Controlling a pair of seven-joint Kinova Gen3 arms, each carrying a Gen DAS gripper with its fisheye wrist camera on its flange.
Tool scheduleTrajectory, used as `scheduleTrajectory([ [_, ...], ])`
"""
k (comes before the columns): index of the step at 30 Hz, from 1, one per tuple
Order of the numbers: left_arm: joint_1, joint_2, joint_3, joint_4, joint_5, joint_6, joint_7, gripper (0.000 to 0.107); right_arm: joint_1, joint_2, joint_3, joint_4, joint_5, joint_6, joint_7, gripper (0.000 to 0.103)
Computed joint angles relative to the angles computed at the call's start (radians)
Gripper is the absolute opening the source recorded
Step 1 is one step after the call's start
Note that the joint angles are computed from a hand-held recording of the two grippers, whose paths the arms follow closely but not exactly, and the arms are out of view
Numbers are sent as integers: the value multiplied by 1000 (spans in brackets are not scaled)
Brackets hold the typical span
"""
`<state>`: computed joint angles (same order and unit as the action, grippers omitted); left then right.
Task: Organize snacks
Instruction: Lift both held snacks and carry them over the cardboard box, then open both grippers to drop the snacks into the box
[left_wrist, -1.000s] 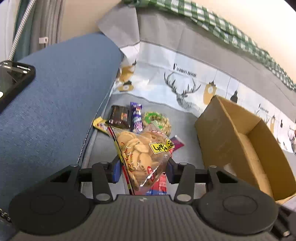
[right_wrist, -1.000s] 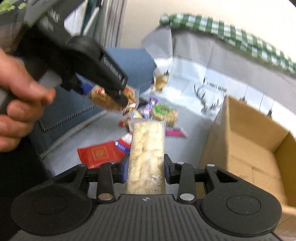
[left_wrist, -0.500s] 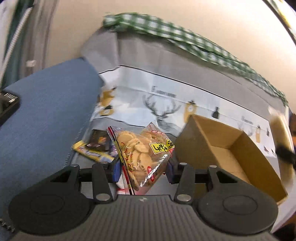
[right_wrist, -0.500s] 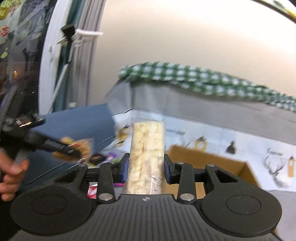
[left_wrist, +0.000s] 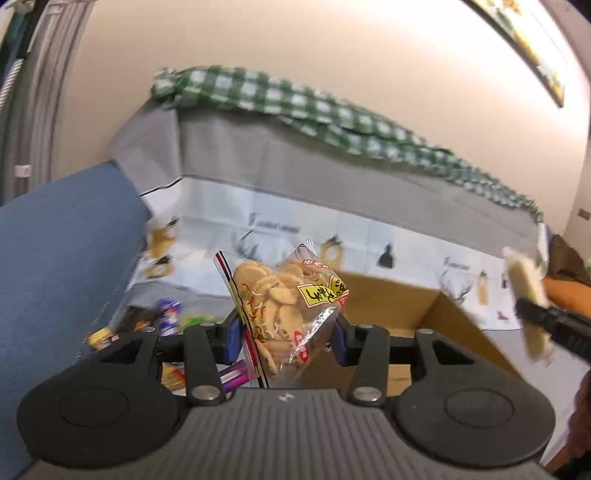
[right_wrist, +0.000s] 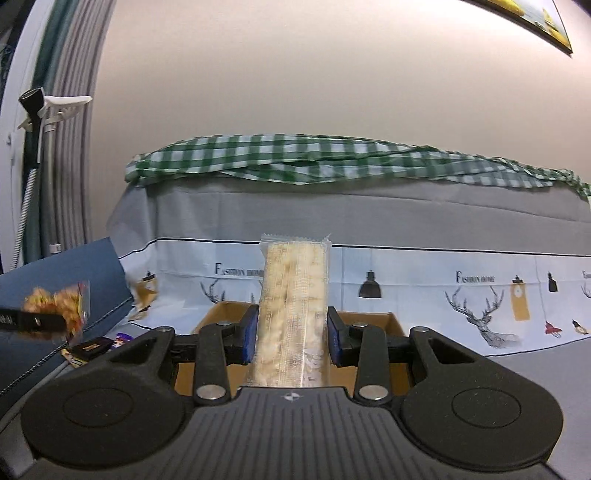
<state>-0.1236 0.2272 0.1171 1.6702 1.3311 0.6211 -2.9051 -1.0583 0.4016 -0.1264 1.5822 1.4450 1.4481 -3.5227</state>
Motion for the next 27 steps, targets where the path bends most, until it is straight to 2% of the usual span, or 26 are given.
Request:
scheduleTrajectory([
  [3,19,-17,16,11,33,-8,-58,51,-2,2,2,3,-12,22,-3,38],
  [7,56,-37,19,40,125,-18,-179,51,-5,-6,2,10,-30,51,-31,38],
  [10,106,-34,25,28,133,-39,-215,51,4,-17,-3,19,-48,59,-66,38],
  [14,153,-18,35,26,213,-34,-324,51,19,-20,-6,14,-84,73,-96,38],
  [21,193,-14,34,44,181,-14,-373,52,42,-20,-2,-2,-130,81,-87,38],
  [27,214,13,43,8,62,-37,-244,52,52,-14,7,-23,-166,88,-87,38],
])
